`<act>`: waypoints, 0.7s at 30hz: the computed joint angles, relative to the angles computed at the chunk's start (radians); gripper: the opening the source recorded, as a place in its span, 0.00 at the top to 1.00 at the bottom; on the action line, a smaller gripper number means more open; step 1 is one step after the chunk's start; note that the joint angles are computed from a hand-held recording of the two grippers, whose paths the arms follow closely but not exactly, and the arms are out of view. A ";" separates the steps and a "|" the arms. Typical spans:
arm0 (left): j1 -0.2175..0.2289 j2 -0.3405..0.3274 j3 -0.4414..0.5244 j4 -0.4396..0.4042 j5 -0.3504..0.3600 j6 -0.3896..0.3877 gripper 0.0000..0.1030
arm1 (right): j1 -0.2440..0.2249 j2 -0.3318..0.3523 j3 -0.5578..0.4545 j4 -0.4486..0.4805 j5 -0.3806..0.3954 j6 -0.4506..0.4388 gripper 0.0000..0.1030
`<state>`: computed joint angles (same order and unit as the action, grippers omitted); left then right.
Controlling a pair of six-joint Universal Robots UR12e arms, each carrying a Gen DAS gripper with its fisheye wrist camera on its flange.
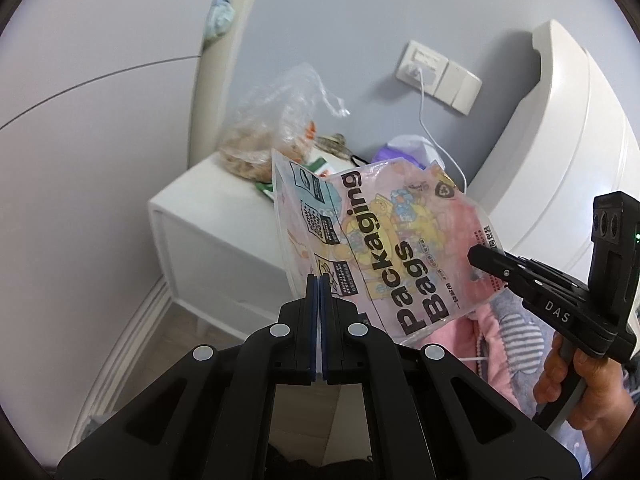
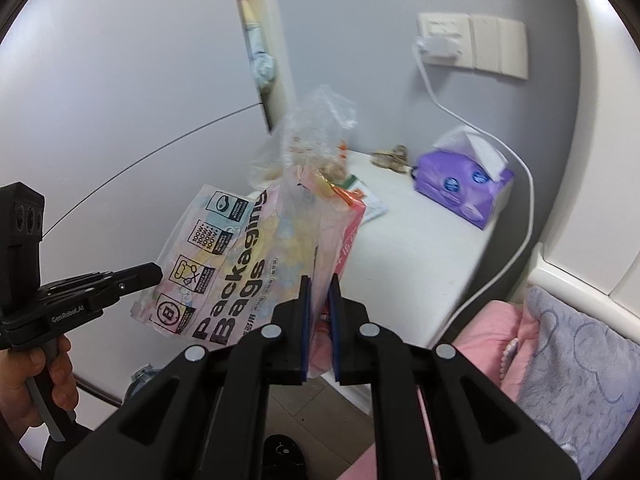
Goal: Collect trash
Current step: 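Lift the pink bag and carry it over the bin with the right gripper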
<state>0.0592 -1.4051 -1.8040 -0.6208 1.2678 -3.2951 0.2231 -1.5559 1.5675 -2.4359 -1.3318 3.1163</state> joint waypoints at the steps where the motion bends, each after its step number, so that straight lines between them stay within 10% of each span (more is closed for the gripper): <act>1: 0.008 0.014 -0.010 0.001 0.002 -0.006 1.00 | 0.009 -0.002 -0.001 -0.001 0.003 -0.007 0.90; 21: 0.270 0.358 -0.262 -0.100 0.058 -0.033 1.00 | 0.203 0.018 -0.006 0.054 0.095 -0.115 0.90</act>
<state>0.3292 -1.0473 -2.0656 -0.7209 1.3260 -3.3286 0.4264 -1.5381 1.5615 -2.3818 -1.2372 3.0017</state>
